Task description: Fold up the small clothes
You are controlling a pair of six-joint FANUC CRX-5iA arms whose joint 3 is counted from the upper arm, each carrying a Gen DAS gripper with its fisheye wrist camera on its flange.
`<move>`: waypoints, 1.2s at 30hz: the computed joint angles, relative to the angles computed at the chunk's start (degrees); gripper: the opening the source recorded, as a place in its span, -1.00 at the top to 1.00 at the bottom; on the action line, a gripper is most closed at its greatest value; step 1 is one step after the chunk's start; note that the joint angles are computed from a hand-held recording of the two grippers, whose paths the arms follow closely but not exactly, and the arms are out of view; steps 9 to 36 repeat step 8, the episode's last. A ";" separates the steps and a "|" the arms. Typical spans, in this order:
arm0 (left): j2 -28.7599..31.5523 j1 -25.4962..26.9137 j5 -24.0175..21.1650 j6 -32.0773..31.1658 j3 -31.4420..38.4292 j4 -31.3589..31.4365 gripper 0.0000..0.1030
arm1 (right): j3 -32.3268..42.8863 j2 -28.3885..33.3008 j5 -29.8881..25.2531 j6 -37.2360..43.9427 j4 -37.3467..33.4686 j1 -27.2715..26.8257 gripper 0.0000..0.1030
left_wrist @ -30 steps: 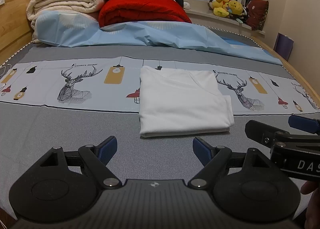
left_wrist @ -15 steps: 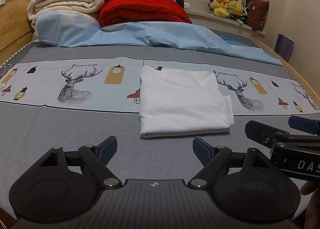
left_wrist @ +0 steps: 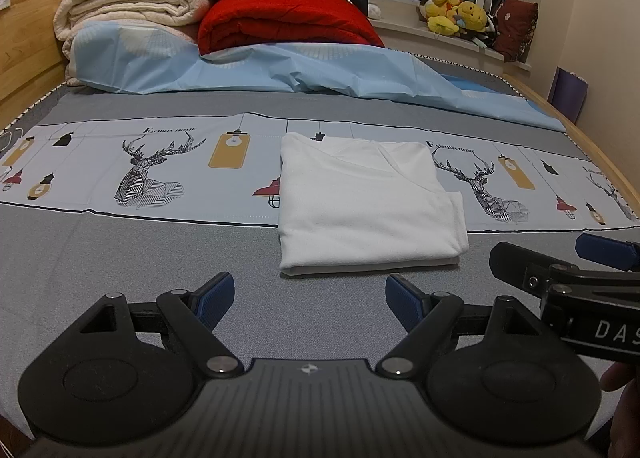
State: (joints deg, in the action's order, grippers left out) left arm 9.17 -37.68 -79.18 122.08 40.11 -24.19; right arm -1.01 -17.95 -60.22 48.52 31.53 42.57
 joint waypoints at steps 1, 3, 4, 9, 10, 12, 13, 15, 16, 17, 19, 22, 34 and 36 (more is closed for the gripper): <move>-0.01 -0.01 0.03 -0.03 -0.01 -0.04 -0.68 | -0.06 -0.02 -0.01 -0.13 0.04 0.09 -0.98; 0.19 -0.18 -0.09 0.21 0.31 -0.32 -0.68 | -0.28 0.04 -0.08 -1.01 0.54 0.50 -0.98; 0.26 -0.29 -0.12 0.37 0.43 -0.47 -0.68 | -0.29 0.02 -0.06 -0.98 0.53 0.48 -0.98; 0.65 -0.66 -0.59 0.99 1.10 -0.97 -0.68 | -0.43 0.26 -0.38 -2.80 1.40 1.34 -0.98; 0.65 -0.66 -0.59 0.99 1.10 -0.97 -0.68 | -0.43 0.26 -0.38 -2.80 1.40 1.34 -0.98; 0.65 -0.66 -0.59 0.99 1.10 -0.97 -0.68 | -0.43 0.26 -0.38 -2.80 1.40 1.34 -0.98; 0.65 -0.66 -0.59 0.99 1.10 -0.97 -0.68 | -0.43 0.26 -0.38 -2.80 1.40 1.34 -0.98; 0.65 -0.66 -0.59 0.99 1.10 -0.97 -0.68 | -0.43 0.26 -0.38 -2.80 1.40 1.34 -0.98; 0.65 -0.66 -0.59 0.99 1.10 -0.97 -0.68 | -0.43 0.26 -0.38 -2.80 1.40 1.34 -0.98; 0.65 -0.66 -0.59 0.99 1.10 -0.97 -0.68 | -0.43 0.26 -0.38 -2.80 1.40 1.34 -0.98; 0.65 -0.66 -0.59 0.99 1.10 -0.97 -0.68 | -0.43 0.26 -0.38 -2.80 1.40 1.34 -0.98; 0.65 -0.66 -0.59 0.99 1.10 -0.97 -0.68 | -0.43 0.26 -0.38 -2.80 1.40 1.34 -0.98; 0.65 -0.66 -0.59 0.99 1.10 -0.97 -0.68 | -0.43 0.26 -0.38 -2.80 1.40 1.34 -0.98; 0.65 -0.66 -0.59 0.99 1.10 -0.97 -0.68 | -0.43 0.26 -0.38 -2.80 1.40 1.34 -0.98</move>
